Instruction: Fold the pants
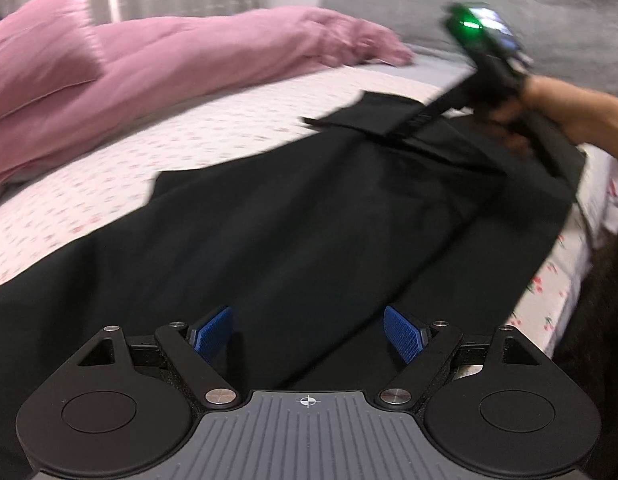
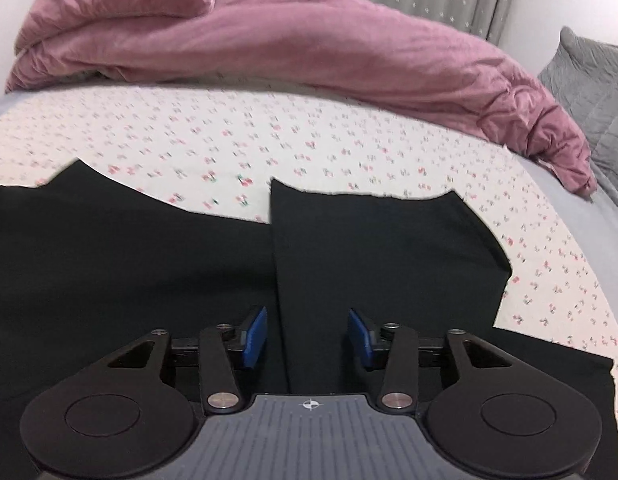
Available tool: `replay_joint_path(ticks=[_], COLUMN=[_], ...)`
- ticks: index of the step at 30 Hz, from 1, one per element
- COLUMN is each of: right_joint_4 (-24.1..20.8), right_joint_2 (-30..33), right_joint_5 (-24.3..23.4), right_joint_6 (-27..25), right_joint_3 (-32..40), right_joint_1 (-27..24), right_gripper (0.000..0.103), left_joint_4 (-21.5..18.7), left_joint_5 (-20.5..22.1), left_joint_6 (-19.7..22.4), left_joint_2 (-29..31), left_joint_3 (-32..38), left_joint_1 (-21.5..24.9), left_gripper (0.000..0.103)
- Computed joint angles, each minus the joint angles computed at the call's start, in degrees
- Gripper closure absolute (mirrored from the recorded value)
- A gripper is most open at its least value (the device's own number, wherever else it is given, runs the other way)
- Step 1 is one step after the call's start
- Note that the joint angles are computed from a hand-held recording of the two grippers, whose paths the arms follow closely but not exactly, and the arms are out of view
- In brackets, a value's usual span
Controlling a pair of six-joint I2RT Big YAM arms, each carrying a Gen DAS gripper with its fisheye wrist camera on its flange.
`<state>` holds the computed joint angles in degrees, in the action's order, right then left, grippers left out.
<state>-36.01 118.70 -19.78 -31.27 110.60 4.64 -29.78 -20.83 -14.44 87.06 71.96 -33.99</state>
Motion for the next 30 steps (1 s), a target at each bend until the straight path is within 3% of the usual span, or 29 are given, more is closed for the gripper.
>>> replay_joint_path(ticks=[1,4,6,8,10,12,15,18,23,26,29,30], right_joint_4=[-1.27,-1.66,1.06,3.17,4.22,5.68,5.74,1.88,-9.51,-12.04,-8.71,-6.49], right_joint_2=[0.76,0.75,-0.38,-1.38,-1.63,-2.08,-2.15,-1.22,2.17,2.57,-0.52,-2.04], right_joint_5=[-0.08,-2.11,-3.60,-5.02,-6.32,-6.82,-7.81,-10.84,-17.17,-16.14,-10.94,-9.08], right_joint_6=[1.00,7.22,10.65,14.48,18.38,22.30,25.66,28.70,35.39,32.50,22.39,19.54], right_joint_3=[1.32,2.73,1.77,1.16,1.57,1.35,1.32,2.23,6.05,5.71,0.98,-1.33], right_joint_1=[-0.13,-1.52,-3.02,-5.02,-7.04,-9.32,-12.47,-15.26,-19.23,-19.74,-18.59,-18.17], right_gripper=[0.103,0.103,0.103,0.103,0.103,0.103,0.103,0.103,0.103,0.103,0.074,0.070], left_joint_4=[0.21,-0.12,1.00,1.49,1.91,3.54,7.19,10.55,8.18,5.67,3.78,3.67], left_joint_5=[0.29,-0.86,-1.90,-2.15,-2.32,-3.66,-8.13,-8.23,-4.80,-4.00,-3.51,-3.65], left_joint_6=[0.74,2.13,3.56,4.13,4.54,5.04,6.34,5.71,5.28,5.95,6.82,7.29], left_joint_2=[1.08,3.17,3.64,2.98,3.79,3.93,3.37,1.19,0.67,1.68,2.25,2.35], left_joint_3=[0.83,2.33,2.29,1.54,2.32,2.16,1.03,-1.31,-1.31,-0.42,-0.06,-0.10], left_joint_1=[-0.22,-0.71,-1.15,-1.63,-1.66,-2.06,-3.11,-3.13,-2.62,-2.83,-3.07,-3.14], left_gripper=[0.019,0.023,0.028,0.044,0.073,0.088,0.099,0.102,0.102,0.102,0.102,0.101])
